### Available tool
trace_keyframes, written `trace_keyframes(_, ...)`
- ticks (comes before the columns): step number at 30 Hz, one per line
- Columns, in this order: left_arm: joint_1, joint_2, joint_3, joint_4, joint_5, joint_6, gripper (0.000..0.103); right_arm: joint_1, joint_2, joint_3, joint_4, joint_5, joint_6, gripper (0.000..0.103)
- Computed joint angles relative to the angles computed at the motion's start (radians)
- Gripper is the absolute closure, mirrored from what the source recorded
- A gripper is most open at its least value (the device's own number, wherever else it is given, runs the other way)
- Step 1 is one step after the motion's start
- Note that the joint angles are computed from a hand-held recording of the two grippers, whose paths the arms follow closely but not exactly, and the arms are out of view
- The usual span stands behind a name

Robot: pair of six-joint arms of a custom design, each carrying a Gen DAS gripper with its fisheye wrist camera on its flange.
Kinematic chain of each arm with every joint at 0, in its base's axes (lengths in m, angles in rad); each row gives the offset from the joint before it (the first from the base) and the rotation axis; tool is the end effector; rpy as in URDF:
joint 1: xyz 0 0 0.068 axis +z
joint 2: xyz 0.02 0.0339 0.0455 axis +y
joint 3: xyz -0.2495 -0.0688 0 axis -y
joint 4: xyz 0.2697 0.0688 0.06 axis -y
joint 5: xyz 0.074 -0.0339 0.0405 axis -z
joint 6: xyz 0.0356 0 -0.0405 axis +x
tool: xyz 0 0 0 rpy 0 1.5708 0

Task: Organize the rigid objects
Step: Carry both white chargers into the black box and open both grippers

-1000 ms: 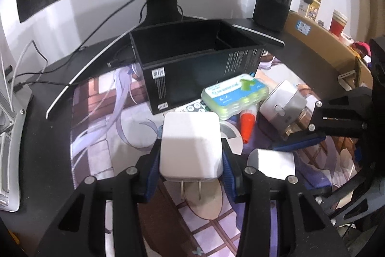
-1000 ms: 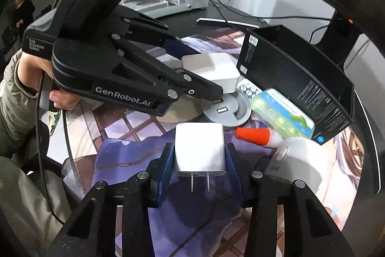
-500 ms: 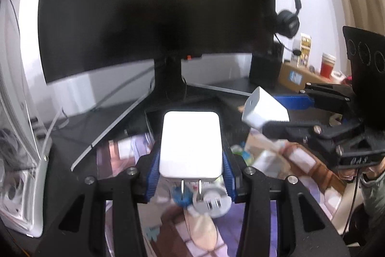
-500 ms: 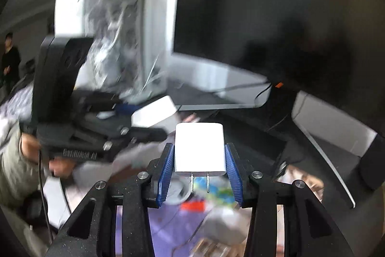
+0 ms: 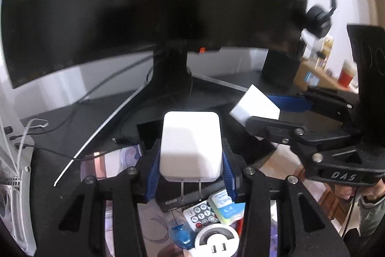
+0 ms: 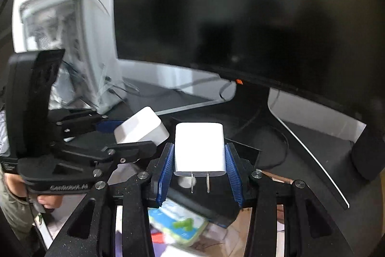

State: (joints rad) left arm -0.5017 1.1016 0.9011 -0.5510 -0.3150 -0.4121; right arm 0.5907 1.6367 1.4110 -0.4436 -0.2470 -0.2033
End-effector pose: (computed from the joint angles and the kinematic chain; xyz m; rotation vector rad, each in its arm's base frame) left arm 0.2352 -0.1164 0.2675 -0.0548 2.2791 -0.1115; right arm 0.3256 0.2288 0.2933 -0.9976 2.0288 0.4851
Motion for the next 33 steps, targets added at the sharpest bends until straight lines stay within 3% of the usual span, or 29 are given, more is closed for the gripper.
trace_keyframes(3,0.057,0.119,0.068,-0.034,0.095,0.025,0.060,0.009,0.113,0.113,-0.082,0.056,-0.028,0.061)
trace_keyframes(7,0.076,0.214,0.124,-0.078,0.150,0.038,0.060,0.014,0.235,0.236,-0.192,0.090,-0.062,0.061)
trace_keyframes(14,0.097,0.319,0.191,-0.143,0.196,0.059,0.060,0.016,0.349,0.357,-0.324,0.117,-0.100,0.061)
trace_keyframes(22,0.116,0.399,0.285,-0.230,0.238,0.095,0.060,0.010,0.510,0.603,-0.527,0.104,-0.109,0.061)
trace_keyframes(33,0.088,0.332,0.241,-0.272,0.282,0.098,0.060,0.054,0.470,0.567,-0.609,0.147,-0.161,0.061)
